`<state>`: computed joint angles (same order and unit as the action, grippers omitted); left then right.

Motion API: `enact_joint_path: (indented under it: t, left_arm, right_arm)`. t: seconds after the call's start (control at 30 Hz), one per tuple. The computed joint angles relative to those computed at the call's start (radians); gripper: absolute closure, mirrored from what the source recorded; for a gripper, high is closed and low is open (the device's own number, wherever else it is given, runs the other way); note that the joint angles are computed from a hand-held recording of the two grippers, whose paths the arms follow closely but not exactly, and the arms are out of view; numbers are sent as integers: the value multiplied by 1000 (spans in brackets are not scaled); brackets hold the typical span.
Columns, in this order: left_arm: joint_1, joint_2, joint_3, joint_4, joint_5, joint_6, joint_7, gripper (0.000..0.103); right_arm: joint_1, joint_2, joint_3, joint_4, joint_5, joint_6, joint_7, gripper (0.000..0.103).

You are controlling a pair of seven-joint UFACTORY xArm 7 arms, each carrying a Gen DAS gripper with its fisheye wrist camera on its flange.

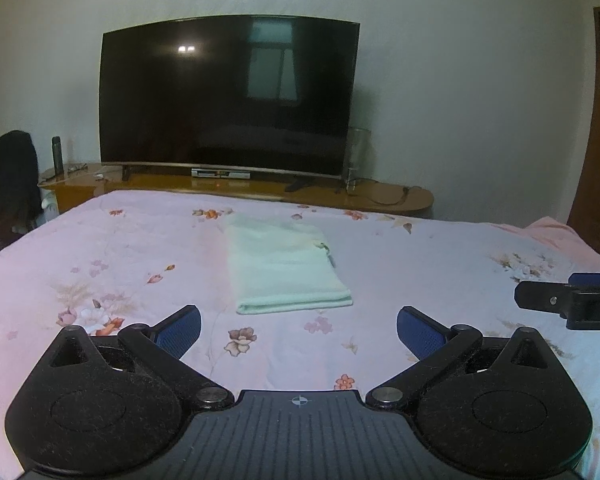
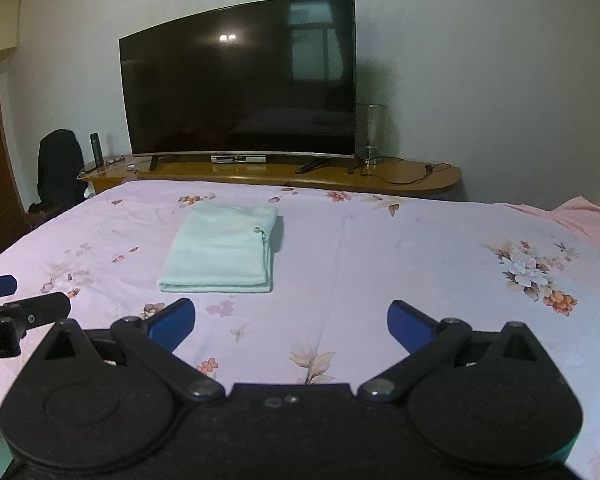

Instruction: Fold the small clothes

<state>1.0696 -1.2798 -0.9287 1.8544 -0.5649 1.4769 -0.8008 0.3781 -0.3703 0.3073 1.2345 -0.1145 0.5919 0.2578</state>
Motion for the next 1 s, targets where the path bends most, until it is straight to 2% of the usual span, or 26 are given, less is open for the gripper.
enact_joint_path:
  t: [0.4,1.0]
  left_arm:
    - [41,8,4,60,-14,16,7,0]
    - [62,3,20,93,-30,38,16,0]
  right_arm:
    - [-8,-7,-6,-1,0,15,17,0]
    - [-14,-36,-11,-18,27,-1,12,0]
